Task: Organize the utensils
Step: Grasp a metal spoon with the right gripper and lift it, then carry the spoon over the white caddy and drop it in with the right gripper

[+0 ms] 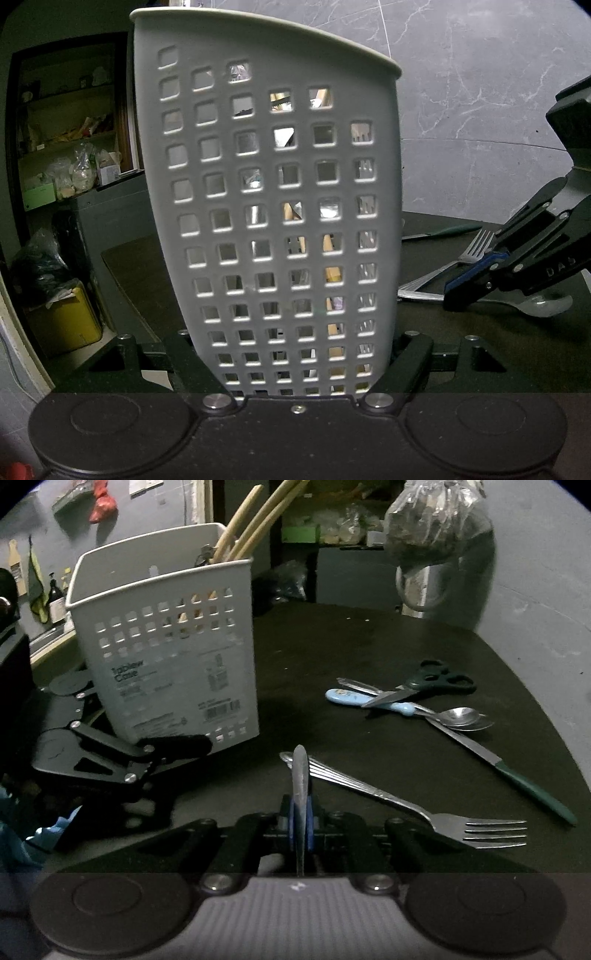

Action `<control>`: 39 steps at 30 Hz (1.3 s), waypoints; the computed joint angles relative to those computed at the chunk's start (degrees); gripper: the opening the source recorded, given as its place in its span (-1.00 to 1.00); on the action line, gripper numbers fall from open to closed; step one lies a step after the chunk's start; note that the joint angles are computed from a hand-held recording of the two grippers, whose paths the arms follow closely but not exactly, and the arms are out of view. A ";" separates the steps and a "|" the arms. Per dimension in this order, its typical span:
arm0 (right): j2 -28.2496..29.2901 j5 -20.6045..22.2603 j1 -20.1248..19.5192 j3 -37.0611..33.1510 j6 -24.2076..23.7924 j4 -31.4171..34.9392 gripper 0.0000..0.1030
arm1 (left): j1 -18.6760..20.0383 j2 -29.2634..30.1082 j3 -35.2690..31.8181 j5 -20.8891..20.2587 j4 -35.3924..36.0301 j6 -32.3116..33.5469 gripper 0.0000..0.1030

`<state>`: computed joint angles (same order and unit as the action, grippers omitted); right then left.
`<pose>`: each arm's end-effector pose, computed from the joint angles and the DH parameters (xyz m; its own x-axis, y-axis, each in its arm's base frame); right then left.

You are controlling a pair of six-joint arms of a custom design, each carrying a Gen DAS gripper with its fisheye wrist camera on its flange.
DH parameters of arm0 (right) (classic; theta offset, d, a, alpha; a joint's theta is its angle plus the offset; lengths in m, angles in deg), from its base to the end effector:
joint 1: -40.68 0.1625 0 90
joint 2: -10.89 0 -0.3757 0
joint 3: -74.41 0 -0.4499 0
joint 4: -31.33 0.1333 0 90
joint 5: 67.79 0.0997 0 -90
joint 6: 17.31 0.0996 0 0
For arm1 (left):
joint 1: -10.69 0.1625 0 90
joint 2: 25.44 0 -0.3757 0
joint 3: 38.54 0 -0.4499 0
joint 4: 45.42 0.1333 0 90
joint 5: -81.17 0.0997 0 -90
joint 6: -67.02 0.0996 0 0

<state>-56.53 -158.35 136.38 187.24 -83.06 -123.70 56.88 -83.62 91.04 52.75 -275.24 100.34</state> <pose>0.1900 -0.5714 0.1287 -0.3235 -0.8940 0.3099 -0.9459 0.2974 -0.1295 -0.1330 -0.4577 0.1306 -0.6202 -0.0721 -0.7811 0.7124 0.3650 -0.5994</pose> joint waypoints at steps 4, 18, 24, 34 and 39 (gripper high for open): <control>0.36 0.84 -0.54 -2.38 2.23 4.86 -0.73 | 0.00 0.20 -0.11 0.02 -0.12 0.06 0.51; 3.18 -9.72 3.14 -11.92 1.52 21.09 -0.62 | -0.07 -0.14 0.20 -0.04 0.10 -0.19 0.51; 1.86 -12.51 3.40 -11.08 2.57 20.40 -0.39 | 0.14 -1.01 0.90 -0.74 0.35 -0.61 0.51; -11.48 -1.94 -4.64 3.51 8.19 6.49 0.07 | 0.90 -0.78 0.65 -1.73 -0.36 0.02 0.51; -15.25 2.12 -7.17 8.97 9.28 2.51 -0.20 | 1.33 -0.14 0.23 -2.09 -0.97 0.64 0.51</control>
